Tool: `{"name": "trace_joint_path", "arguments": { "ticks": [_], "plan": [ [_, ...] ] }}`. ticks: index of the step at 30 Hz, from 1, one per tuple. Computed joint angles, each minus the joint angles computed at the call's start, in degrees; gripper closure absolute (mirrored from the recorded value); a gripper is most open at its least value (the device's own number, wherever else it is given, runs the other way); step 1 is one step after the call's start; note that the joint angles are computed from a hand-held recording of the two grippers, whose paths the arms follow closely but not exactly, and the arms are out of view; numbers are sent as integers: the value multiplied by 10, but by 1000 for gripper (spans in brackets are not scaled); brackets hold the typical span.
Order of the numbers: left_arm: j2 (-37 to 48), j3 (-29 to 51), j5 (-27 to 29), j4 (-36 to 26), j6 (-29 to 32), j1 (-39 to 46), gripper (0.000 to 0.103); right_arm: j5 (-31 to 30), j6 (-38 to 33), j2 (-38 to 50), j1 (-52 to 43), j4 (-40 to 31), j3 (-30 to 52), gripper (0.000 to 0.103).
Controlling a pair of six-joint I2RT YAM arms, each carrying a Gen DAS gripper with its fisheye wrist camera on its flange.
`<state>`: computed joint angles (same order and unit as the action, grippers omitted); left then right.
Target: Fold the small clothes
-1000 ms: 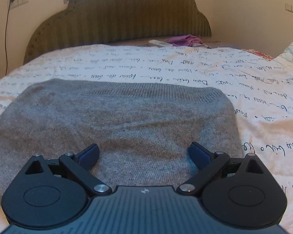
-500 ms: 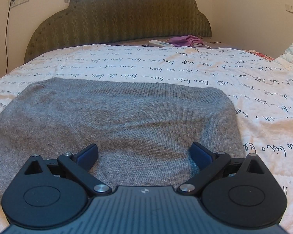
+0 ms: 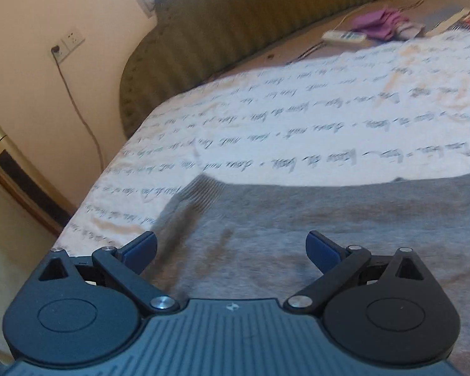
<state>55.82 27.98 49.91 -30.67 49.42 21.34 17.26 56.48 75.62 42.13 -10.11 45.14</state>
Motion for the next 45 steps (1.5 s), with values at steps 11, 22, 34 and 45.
{"name": "trace_joint_path", "arguments": {
  "ticks": [11, 22, 34, 45],
  "plan": [
    [-3, -45, -17, 49, 11, -37, 97, -161, -47, 197, -74, -34, 151, 1],
    [-23, -56, -24, 51, 16, -64, 97, -134, -142, 311, -73, -128, 292, 34],
    [-207, -58, -76, -13, -103, -254, 97, -152, -207, 80, -138, -91, 85, 88],
    [-99, -83, -408, 205, -404, -813, 97, -256, -301, -321, -422, -225, -167, 88]
  ]
}}
